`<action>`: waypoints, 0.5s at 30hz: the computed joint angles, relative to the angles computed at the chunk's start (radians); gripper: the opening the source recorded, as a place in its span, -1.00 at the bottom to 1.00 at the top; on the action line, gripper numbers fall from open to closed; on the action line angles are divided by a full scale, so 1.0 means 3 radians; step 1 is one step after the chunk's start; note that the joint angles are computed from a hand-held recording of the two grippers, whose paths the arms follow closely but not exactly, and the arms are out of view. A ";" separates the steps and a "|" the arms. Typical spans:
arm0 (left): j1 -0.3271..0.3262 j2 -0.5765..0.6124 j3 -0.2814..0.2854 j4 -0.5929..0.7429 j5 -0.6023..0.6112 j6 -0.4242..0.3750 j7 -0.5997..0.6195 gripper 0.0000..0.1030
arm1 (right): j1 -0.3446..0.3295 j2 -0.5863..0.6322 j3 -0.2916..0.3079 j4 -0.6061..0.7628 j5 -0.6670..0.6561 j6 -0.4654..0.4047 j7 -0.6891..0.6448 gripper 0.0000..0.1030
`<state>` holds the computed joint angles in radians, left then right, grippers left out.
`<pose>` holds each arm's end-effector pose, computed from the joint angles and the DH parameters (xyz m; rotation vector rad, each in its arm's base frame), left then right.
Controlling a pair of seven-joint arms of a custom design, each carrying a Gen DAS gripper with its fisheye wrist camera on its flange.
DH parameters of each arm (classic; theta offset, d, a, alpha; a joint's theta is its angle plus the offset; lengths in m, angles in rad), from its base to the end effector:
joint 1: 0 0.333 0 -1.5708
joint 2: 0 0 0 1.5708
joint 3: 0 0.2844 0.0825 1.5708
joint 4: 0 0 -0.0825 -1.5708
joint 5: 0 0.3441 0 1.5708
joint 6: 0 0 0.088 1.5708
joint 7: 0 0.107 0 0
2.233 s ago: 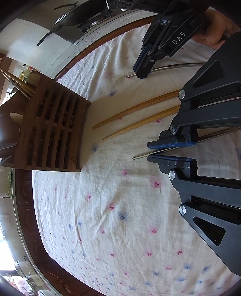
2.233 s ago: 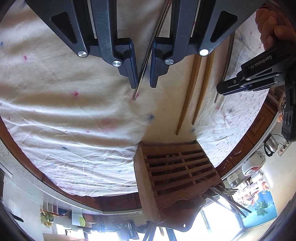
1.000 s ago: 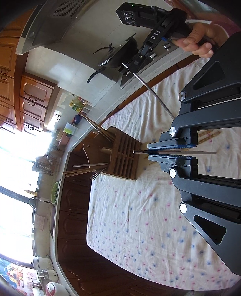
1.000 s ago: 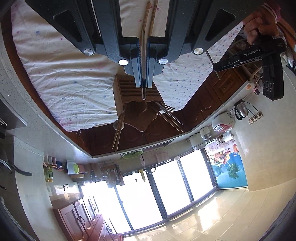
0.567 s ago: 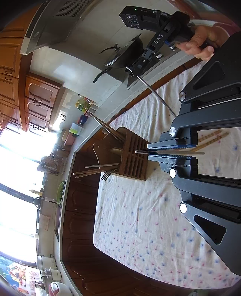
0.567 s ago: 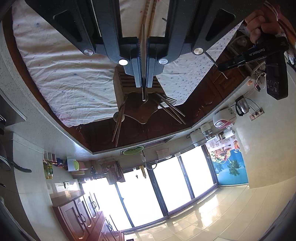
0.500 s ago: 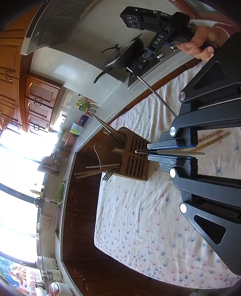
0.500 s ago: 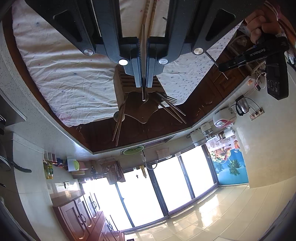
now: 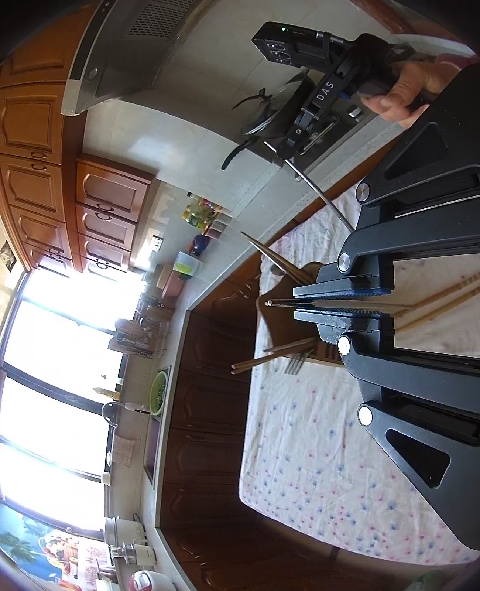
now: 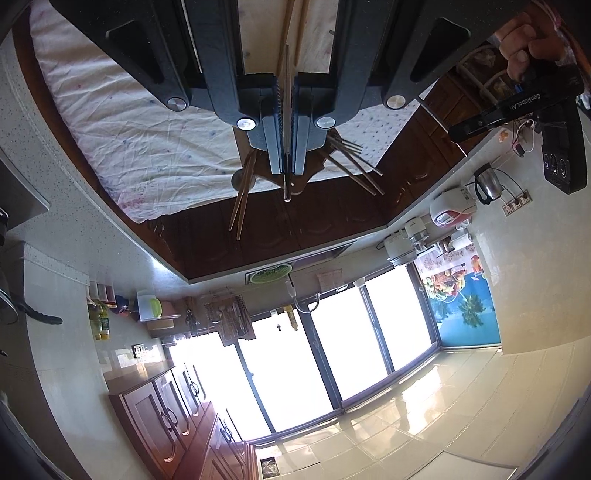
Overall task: Organize utensils
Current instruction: 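Lift both metal chopsticks upright and carry them toward the holder, then lower both held chopsticks into the wooden holder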
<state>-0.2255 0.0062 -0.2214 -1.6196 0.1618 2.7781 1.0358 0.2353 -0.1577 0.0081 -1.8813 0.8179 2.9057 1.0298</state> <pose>0.5074 -0.2505 0.7168 -1.6170 1.6580 -1.3859 0.5142 0.0826 0.6780 -1.4289 1.2852 -0.5651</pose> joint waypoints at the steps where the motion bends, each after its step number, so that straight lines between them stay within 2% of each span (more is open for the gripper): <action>1: -0.0002 0.0087 0.0000 0.0139 0.0072 -0.0016 -0.0026 -0.92 | 0.0006 0.0060 -0.0010 0.0091 0.0026 0.0012 -0.0010 -0.92; 7: -0.0059 0.0718 0.0016 0.1134 0.0483 -0.0205 -0.0180 -0.93 | -0.0038 0.0489 0.0039 0.0679 -0.0110 0.0154 0.0118 -0.92; 15: -0.0274 0.1630 0.0202 0.2425 0.0776 -0.0541 -0.0353 -0.92 | -0.0086 0.1036 0.0043 0.1270 -0.0659 0.0248 0.0644 -0.92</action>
<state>-0.3076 0.4951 -0.1607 -0.8922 0.3947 2.6159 0.9301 0.2096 0.1532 0.0210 -1.5004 0.6203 2.9802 1.2230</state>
